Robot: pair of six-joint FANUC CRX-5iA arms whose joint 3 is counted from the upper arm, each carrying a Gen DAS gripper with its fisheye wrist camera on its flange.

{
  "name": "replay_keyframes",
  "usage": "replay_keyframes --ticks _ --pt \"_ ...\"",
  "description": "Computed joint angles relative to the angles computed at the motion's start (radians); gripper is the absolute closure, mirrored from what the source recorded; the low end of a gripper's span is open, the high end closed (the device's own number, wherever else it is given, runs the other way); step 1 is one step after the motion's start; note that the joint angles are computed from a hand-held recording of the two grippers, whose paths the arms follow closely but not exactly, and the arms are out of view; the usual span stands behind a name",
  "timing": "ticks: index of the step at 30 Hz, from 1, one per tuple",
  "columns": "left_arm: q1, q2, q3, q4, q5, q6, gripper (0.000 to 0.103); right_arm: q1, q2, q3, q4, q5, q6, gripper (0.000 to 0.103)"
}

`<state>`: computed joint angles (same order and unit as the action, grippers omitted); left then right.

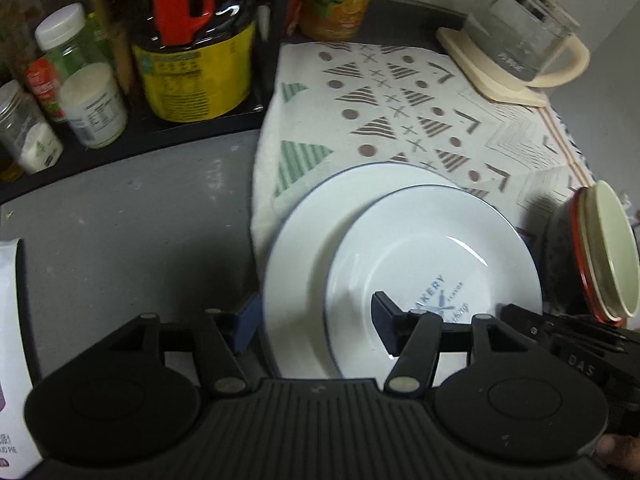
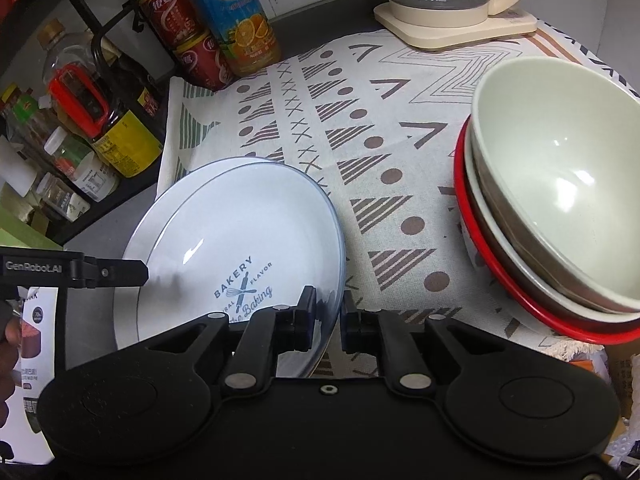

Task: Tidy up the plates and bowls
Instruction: 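Lower the 'BAKERY' plate onto the 'Sweet' plate and open both grippers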

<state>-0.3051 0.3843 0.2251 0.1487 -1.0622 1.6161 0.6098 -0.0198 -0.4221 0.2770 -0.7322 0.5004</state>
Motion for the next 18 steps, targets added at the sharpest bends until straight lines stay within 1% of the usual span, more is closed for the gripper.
replay_keyframes --ticks 1,3,5,8,10,13,15,16,18 --pt "0.003 0.001 -0.002 0.001 -0.003 0.005 0.043 0.001 0.004 0.004 -0.003 -0.005 0.009 0.09" --pt "0.002 0.006 0.0 -0.006 -0.009 0.012 0.043 0.003 0.011 0.009 -0.006 -0.015 0.021 0.082" --pt "-0.001 0.011 0.002 -0.015 -0.012 0.011 0.043 0.0 0.017 0.014 -0.018 -0.023 0.031 0.078" --pt "-0.005 0.02 0.001 -0.02 -0.015 0.016 0.043 -0.007 0.024 0.022 -0.045 -0.027 0.061 0.074" --pt "0.0 0.029 -0.001 -0.009 -0.02 0.015 0.044 -0.006 0.028 0.025 -0.046 -0.029 0.069 0.073" --pt "0.004 0.04 0.002 -0.02 -0.026 0.025 0.045 -0.009 0.03 0.031 -0.052 -0.032 0.083 0.071" --pt "0.018 0.035 -0.023 0.019 -0.003 0.0 0.047 -0.01 0.031 0.033 -0.053 -0.033 0.087 0.071" --pt "0.018 0.033 -0.026 0.018 0.002 -0.002 0.048 -0.01 0.033 0.034 -0.051 -0.034 0.088 0.071" --pt "0.022 0.028 -0.032 0.022 0.012 -0.011 0.054 -0.008 0.035 0.036 -0.048 -0.035 0.085 0.071"
